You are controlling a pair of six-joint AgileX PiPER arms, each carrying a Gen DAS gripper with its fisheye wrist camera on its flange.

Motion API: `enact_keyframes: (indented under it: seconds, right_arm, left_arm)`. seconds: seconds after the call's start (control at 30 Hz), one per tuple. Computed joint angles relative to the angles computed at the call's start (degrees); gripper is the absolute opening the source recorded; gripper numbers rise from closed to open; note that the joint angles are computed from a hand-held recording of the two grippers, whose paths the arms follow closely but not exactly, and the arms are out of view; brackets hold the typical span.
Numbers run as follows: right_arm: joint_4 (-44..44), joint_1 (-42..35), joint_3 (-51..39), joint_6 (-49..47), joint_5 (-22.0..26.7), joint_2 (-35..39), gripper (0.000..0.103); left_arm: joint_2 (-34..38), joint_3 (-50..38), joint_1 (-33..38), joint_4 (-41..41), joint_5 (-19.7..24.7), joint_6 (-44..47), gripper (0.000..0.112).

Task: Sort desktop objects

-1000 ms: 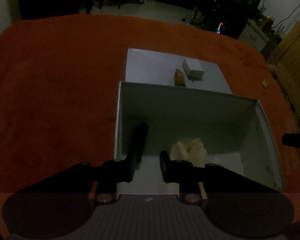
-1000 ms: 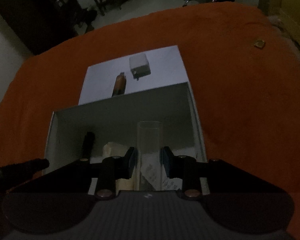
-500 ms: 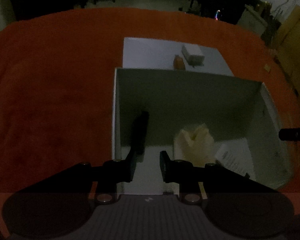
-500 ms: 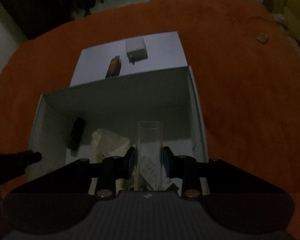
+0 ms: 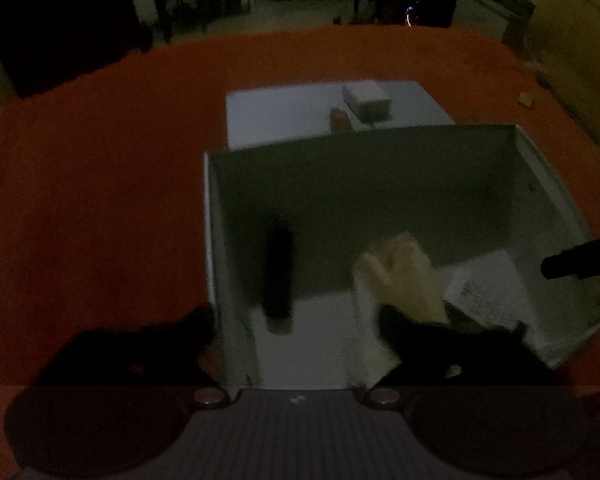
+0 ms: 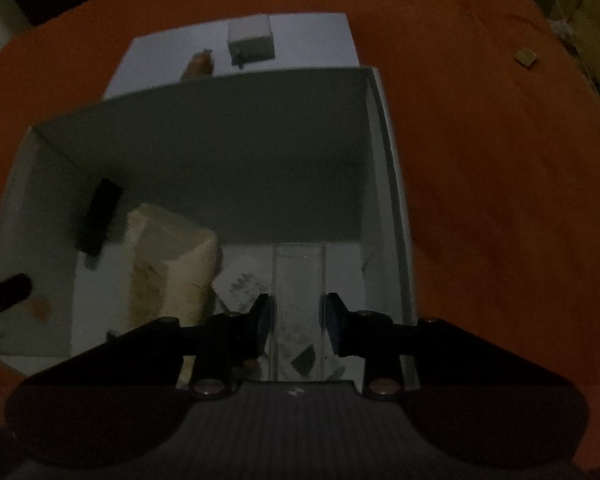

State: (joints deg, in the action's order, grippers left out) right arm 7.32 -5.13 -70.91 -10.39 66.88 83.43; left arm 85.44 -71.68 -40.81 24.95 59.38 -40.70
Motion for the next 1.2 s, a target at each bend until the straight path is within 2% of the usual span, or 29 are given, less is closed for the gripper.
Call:
enact_keyframes:
  seconds: [0.2, 0.3, 0.53, 0.63, 0.7, 0.73, 0.77, 0.83, 1.03, 1.2]
  right_arm:
    - [-3.90, 2.47, 3.83, 0.75, -2.84, 0.11, 0.032]
    - [-6.51, 4.33, 5.76, 2.02, -4.53, -0.44, 0.032]
    - [-5.86, 5.04, 7.05, 1.44, -5.65, -0.85, 0.032]
    - [-6.01, 5.13, 6.97, 2.45, -5.83, -0.81, 0.036]
    - [-6.01, 5.25, 6.72, 2.98, -5.70, -0.69, 0.040]
    - [-6.07, 5.54, 6.64, 3.06, -5.61, -0.69, 0.046]
    - [-6.71, 6.14, 6.59, 3.71, -5.69, -0.68, 0.062]
    - [-8.13, 7.23, 7.01, 5.12, -6.39, -1.22, 0.080]
    - [-7.88, 7.71, 5.83, 4.62, -4.80, -0.79, 0.093]
    - [-3.72, 4.92, 5.00, 4.29, -5.71, -1.56, 0.102]
  left_arm:
    - [-0.26, -0.16, -1.65, 2.45, -0.05, -0.33, 0.103]
    - [0.75, -0.37, -4.06, 7.08, 1.61, -1.71, 0.103]
    - [0.85, -0.46, -5.69, 9.03, 1.82, 0.09, 0.103]
    - [2.20, -0.95, -6.47, 9.74, 3.65, 1.09, 0.103]
    - [3.35, -1.11, -7.33, 10.78, 5.12, 1.84, 0.103]
    - [3.67, -0.96, -7.60, 11.15, 5.41, 2.31, 0.103]
    - [3.83, -0.78, -7.80, 11.31, 5.49, 2.61, 0.103]
    - [3.74, -0.46, -7.84, 11.07, 5.20, 3.30, 0.103]
    - [3.69, -0.21, -7.50, 11.11, 4.88, 3.78, 0.103]
    - [3.64, -0.24, -7.12, 10.72, 4.75, 3.84, 0.103]
